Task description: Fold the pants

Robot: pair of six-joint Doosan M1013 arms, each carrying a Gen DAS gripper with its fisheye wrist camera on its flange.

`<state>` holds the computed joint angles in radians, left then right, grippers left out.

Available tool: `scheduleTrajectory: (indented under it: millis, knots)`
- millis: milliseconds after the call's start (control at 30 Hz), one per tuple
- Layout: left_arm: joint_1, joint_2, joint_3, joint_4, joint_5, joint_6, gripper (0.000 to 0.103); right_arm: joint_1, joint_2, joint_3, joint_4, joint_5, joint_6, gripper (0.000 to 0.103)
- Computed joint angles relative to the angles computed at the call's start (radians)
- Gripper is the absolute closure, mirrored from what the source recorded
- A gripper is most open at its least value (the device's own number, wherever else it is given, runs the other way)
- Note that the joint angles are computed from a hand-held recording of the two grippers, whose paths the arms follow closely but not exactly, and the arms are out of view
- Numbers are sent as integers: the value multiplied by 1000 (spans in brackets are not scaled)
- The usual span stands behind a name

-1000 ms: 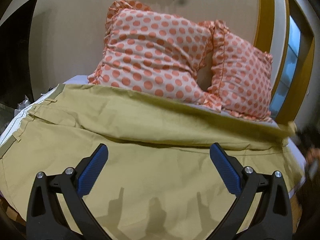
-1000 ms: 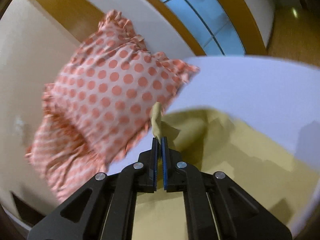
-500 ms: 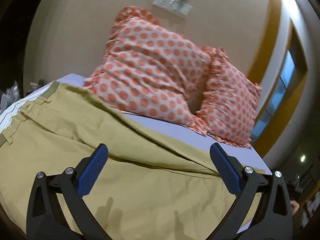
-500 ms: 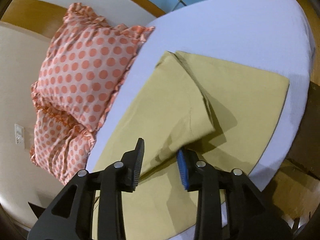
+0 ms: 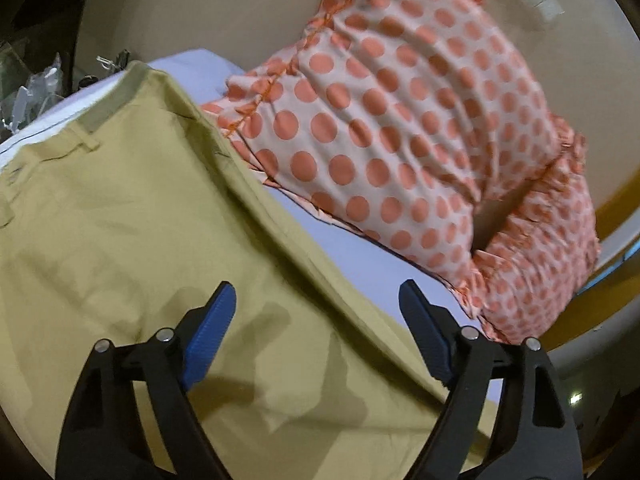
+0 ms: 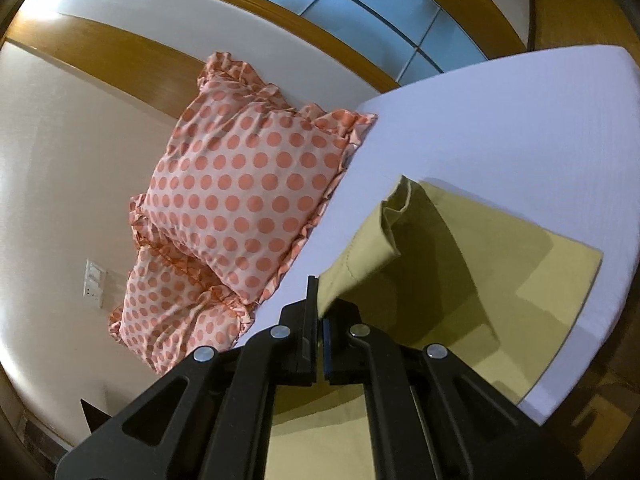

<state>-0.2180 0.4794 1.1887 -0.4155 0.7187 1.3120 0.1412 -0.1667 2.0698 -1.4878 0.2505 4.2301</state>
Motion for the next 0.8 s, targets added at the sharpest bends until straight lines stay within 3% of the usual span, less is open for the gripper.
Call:
scheduleTrajectory:
  millis: [100, 133, 167, 233, 300, 367, 467, 533, 633, 733, 800]
  knots:
    - [-5, 73, -109, 104, 75, -107, 33, -8, 0, -6, 8, -11, -23, 102]
    - [-3, 101, -147, 131, 97, -143, 45, -7, 3, -11, 23, -9, -44, 102]
    - [2, 118, -167, 128, 109, -154, 66, -10, 6, -13, 30, -10, -53, 102]
    - [18, 137, -182, 91, 128, -161, 98, -18, 12, -16, 12, -23, -36, 102]
    - [26, 101, -125, 53, 77, -134, 99, -23, 16, -21, 16, -28, -43, 101]
    - [24, 26, -27, 46, -26, -70, 100, -21, 10, -23, -12, -15, -26, 101]
    - [28, -144, 177, -38, -158, 84, 100, -5, -19, -11, -63, 42, 4, 101]
    - [22, -244, 303, -22, -211, 110, 97, 3, -36, -1, -15, 72, -48, 101]
    - [24, -340, 453, -43, -238, 112, 96, 10, -49, 21, 161, 98, -197, 101]
    - [30, -388, 546, -99, -254, 122, 97, 7, -48, 41, 295, 96, -278, 101]
    - [27, -403, 579, -86, -265, 107, 97, 10, -48, 51, 316, 102, -280, 101]
